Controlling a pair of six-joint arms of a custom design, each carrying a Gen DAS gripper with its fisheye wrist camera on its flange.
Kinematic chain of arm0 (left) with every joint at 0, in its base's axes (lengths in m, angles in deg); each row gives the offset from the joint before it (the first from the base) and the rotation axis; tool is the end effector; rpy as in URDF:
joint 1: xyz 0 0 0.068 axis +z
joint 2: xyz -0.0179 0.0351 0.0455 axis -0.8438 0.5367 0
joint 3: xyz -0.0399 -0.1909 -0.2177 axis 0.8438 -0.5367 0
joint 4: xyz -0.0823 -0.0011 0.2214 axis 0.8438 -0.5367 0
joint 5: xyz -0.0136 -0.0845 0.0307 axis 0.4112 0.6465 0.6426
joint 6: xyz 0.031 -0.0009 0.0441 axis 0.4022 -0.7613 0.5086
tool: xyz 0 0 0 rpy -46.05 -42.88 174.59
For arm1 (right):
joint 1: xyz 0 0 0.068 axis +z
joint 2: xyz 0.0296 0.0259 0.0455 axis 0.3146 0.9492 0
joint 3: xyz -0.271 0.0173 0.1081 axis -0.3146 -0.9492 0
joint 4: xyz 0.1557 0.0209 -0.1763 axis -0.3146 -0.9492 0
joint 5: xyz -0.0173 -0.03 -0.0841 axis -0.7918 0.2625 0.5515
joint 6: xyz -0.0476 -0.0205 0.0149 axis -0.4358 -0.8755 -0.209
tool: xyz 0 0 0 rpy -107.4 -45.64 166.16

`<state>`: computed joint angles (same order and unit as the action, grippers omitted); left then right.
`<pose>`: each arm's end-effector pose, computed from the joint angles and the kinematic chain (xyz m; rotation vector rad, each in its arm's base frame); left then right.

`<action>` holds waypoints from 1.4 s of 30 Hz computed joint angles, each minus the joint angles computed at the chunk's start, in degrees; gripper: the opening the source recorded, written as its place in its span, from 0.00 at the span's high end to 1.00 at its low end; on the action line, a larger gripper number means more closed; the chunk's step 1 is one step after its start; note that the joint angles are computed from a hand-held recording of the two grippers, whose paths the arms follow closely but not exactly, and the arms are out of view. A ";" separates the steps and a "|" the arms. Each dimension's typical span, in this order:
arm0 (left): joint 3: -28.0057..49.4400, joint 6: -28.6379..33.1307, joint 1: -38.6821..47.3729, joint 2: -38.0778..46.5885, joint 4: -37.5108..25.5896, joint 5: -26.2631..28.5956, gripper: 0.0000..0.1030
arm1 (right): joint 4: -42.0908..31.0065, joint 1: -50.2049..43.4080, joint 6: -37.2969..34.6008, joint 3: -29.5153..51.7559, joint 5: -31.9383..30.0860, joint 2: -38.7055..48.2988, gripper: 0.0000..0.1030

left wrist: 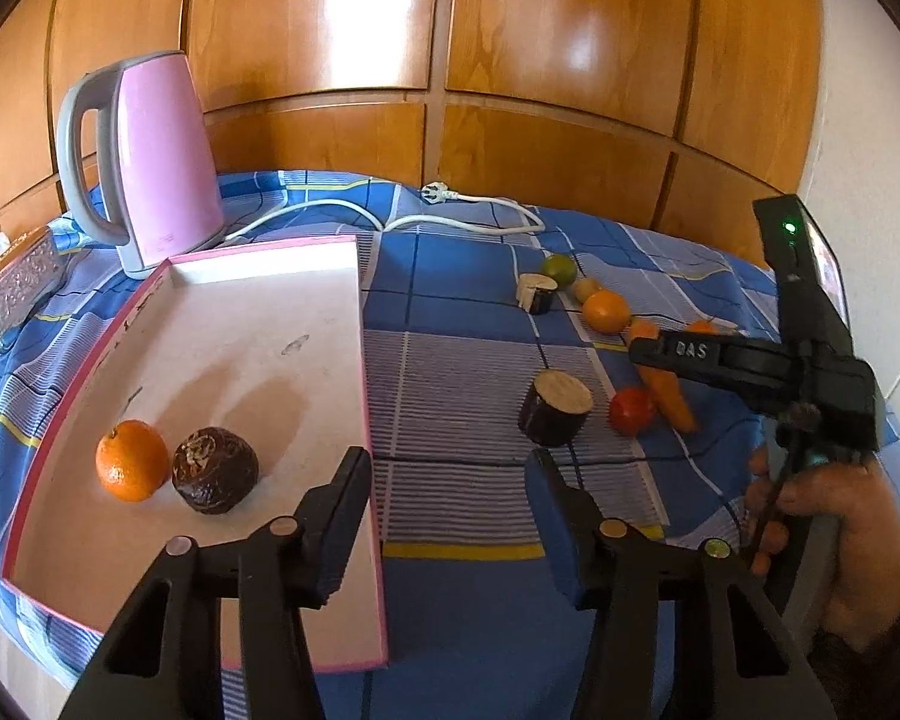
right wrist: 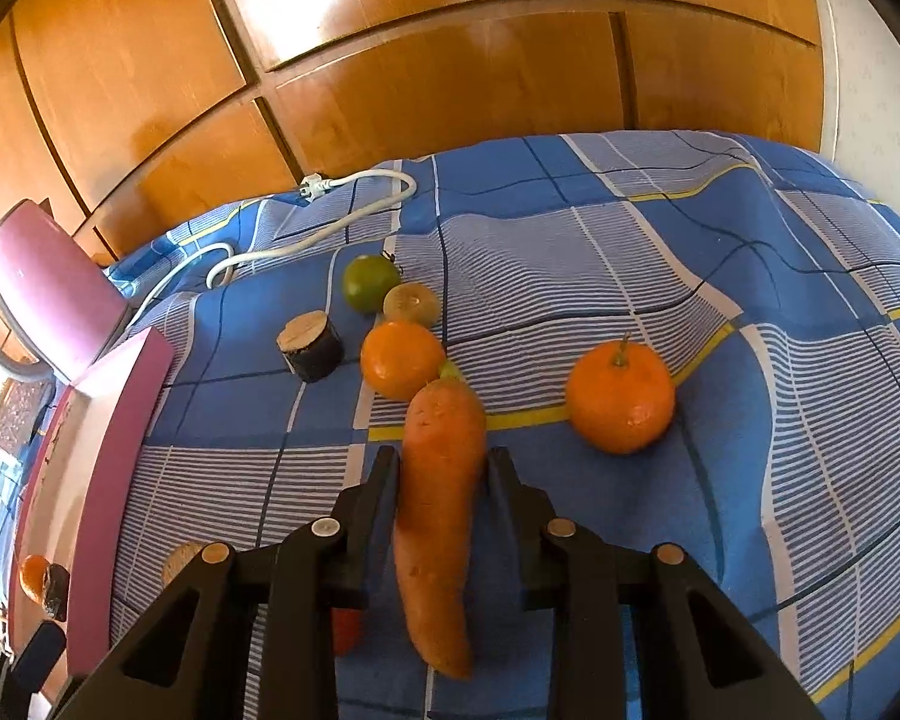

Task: Organize fruits
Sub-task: 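Grasp the cut round slice with the left tool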

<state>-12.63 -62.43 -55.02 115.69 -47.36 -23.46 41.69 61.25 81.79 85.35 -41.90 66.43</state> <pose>0.1793 -0.0070 0.1944 0.4952 2.2463 -0.3408 0.1980 0.1572 0.1843 0.7150 2.2985 0.0758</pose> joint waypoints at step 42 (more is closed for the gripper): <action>5.59 -6.75 -17.12 22.66 14.63 -6.86 0.65 | 4.24 -1.05 -1.08 -2.16 -1.93 0.19 0.70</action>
